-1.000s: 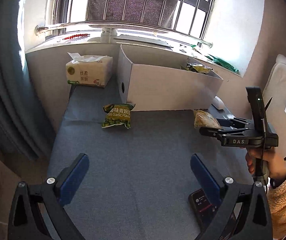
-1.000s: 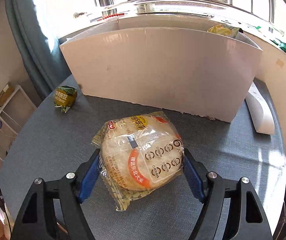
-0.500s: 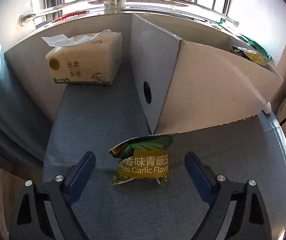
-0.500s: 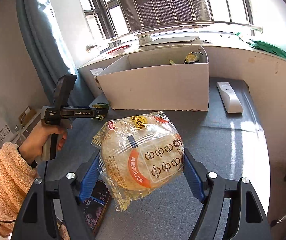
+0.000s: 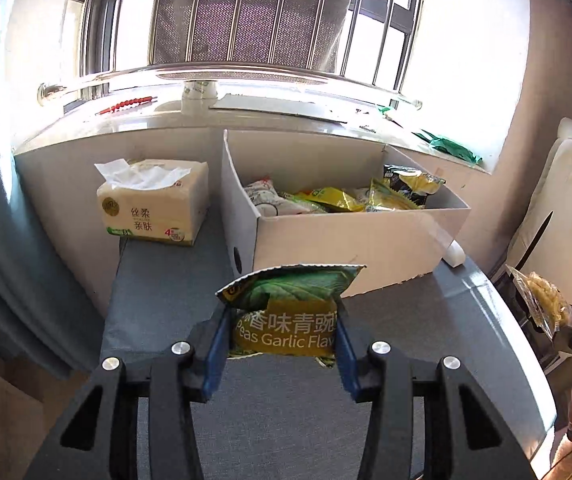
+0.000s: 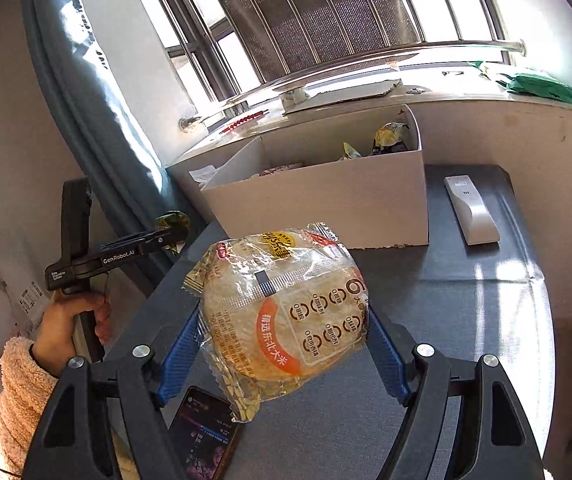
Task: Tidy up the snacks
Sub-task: 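Drop pea snack in box with left gripper while right drops bread pack in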
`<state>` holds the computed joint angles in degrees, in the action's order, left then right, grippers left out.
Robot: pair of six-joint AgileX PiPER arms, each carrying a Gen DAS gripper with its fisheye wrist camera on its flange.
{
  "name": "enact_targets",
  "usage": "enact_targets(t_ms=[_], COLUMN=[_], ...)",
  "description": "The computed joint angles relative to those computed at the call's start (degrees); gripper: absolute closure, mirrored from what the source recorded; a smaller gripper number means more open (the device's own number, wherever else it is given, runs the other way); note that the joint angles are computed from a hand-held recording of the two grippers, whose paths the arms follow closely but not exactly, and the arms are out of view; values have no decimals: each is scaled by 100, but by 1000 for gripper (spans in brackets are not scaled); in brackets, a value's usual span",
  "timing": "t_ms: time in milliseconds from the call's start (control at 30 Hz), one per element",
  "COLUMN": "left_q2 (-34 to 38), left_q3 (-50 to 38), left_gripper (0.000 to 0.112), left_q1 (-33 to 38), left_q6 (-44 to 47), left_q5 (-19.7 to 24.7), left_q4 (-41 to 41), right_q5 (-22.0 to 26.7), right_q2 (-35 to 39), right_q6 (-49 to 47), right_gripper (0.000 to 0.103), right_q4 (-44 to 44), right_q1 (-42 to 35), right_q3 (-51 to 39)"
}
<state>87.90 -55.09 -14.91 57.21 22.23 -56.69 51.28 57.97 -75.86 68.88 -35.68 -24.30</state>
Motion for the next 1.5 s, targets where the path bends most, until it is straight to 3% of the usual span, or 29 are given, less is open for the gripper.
enact_targets(t_ms=[133,267,367,533,800,833,867,900,933,1100,1267,1333,1433,1500], left_q2=[73,885,1746,3026,3888,3975,3973,3852,3659,3256,2501,2082,1426,885], left_q3=[-903,-2350,-3637,-5540,-6773,-6924,-6912,-6671,-6319,-5798,-4818,-4334,-3579,-2840], left_gripper=[62,62,62,62,59,49,24,13,9,9,9,9,9,9], left_q1=[-131,-428,-614,-863,-903,-902,-913,-923,-902,-888,-838,-929,-1193,-1270], left_q6=[-417,-1617,-2656,-4086,-4800,-4921,-4990,-4975,-4838,-4780,-4363,-4490,-5206,-5182], left_q5=[529,758,1119,1852,2427,2550,2565,2366,2118,1917,1347,1068,635,244], left_q4=[58,943,1773,3109,3773,3871,3965,4007,3951,4036,3704,3982,5040,4987], right_q5=[-299,-692,-1144,-1252,-1315,-1277,-1230,-1330,-1528,-1687,-1831,-1894,-2132,-2399], right_q2=[703,1652,2471,3772,4512,4557,4593,4588,4529,4388,3985,3734,3165,2667], right_q6=[516,1222,2142,3707,4796,4803,4846,4962,5090,5280,5152,5029,4804,4815], right_gripper=[22,22,22,22,21,18,15,8,0,0,0,0,0,0], right_q4=[71,-135,-868,-2328,-3520,-3494,-3507,-3593,-3724,-3851,-3672,-3647,-3668,-3872], right_q1=[483,977,1389,1701,2045,2060,2082,2128,2185,2250,2190,2208,2321,2473], right_q3=[-1010,-2383,-3495,-5120,-6119,-6172,-6222,-6215,-6137,-6014,-5641,-5418,-4846,-4335])
